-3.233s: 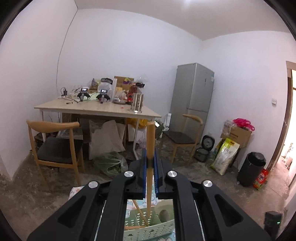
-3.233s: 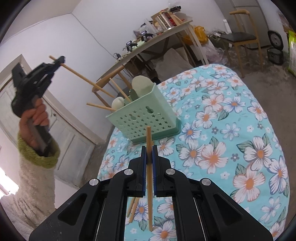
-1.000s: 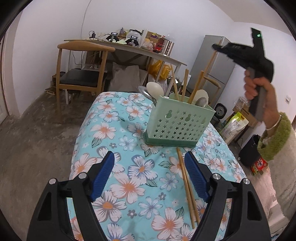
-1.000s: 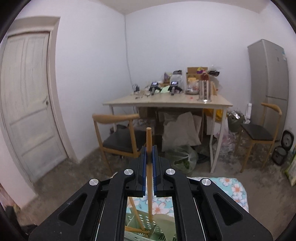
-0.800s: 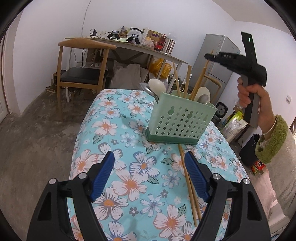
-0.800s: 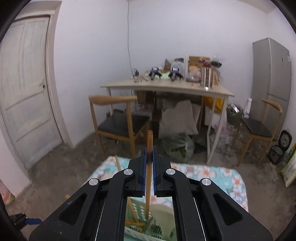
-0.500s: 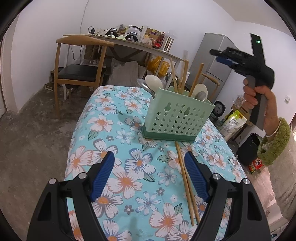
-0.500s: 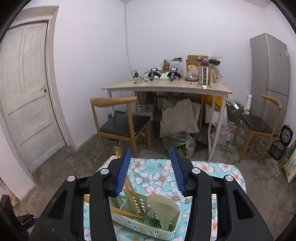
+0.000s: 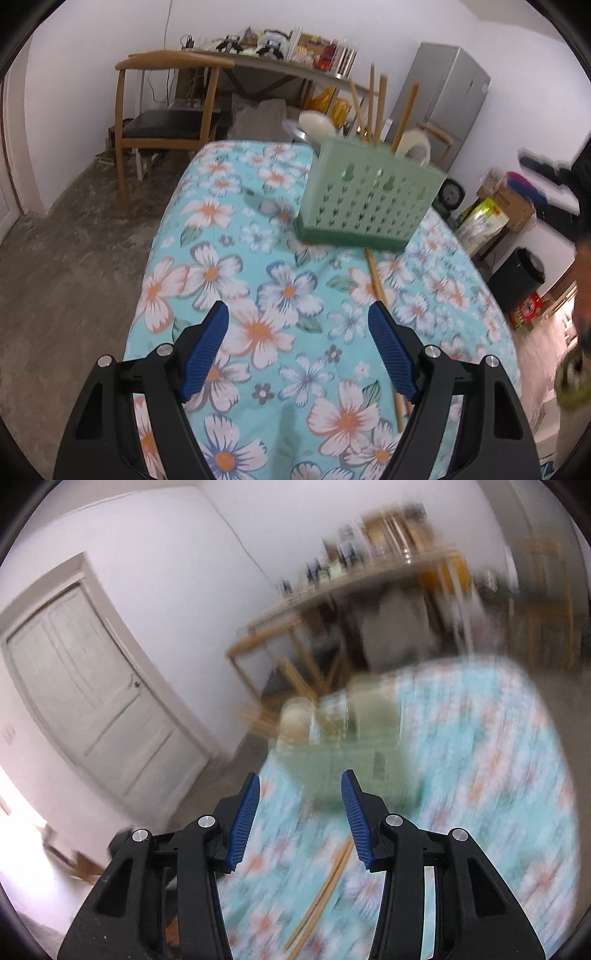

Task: Organize utensils
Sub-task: 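Move both grippers down to the remaining chopsticks on the cloth, then grasp a chopstick with the right gripper while the left gripper grasps another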

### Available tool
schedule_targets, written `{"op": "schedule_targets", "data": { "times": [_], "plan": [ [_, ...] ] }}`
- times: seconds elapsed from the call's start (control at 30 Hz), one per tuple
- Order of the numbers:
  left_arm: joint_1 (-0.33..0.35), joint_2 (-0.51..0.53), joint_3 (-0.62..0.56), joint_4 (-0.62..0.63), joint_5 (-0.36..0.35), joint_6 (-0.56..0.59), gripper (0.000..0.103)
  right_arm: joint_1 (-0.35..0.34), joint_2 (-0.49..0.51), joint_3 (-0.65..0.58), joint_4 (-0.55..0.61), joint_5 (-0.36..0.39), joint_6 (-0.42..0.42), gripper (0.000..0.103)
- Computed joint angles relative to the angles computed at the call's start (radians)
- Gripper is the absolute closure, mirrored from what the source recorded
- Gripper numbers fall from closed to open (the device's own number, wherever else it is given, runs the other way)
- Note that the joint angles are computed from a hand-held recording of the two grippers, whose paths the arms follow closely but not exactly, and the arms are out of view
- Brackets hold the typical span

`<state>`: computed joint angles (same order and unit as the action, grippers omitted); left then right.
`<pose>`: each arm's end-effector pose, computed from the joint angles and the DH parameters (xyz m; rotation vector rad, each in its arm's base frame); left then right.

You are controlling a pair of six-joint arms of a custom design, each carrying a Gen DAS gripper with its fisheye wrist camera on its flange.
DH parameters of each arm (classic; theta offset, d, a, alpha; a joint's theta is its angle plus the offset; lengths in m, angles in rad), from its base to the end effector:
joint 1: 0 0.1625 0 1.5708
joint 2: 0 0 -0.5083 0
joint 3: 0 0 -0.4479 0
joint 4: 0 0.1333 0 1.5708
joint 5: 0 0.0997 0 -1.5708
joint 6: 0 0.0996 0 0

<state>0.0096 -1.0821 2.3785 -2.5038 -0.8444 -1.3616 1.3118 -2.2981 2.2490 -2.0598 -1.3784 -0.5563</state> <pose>-0.4248 -0.2035 0.0751 0.4332 2.5311 -0.9164 0.0845 -0.2760 0.5313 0.5192 -2.9324 0.8675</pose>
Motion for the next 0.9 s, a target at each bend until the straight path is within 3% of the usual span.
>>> {"op": "schedule_targets", "data": {
  "times": [0.1, 0.27, 0.4, 0.47, 0.67, 0.9],
  "plan": [
    [0.005, 0.018, 0.000, 0.000, -0.047, -0.008, 0.027, -0.146, -0.054, 0.063, 0.127, 0.027, -0.035, 0.061],
    [0.001, 0.052, 0.005, -0.027, -0.109, -0.011, 0.027, -0.312, -0.078, 0.139, 0.225, 0.057, -0.028, 0.072],
    [-0.007, 0.073, 0.011, -0.055, -0.152, -0.011, 0.027, -0.318, -0.050, 0.177, 0.202, 0.026, 0.025, 0.078],
    [-0.010, 0.082, 0.009, -0.060, -0.164, -0.007, 0.027, -0.343, -0.067, 0.192, 0.226, 0.035, 0.011, 0.080],
    [-0.017, 0.090, 0.005, -0.063, -0.181, -0.012, 0.027, -0.287, 0.007, 0.217, 0.133, 0.013, 0.070, 0.085],
    [-0.021, 0.093, -0.005, -0.049, -0.186, -0.014, 0.027, -0.343, 0.039, 0.224, 0.123, 0.042, 0.050, 0.097]
  ]
}}
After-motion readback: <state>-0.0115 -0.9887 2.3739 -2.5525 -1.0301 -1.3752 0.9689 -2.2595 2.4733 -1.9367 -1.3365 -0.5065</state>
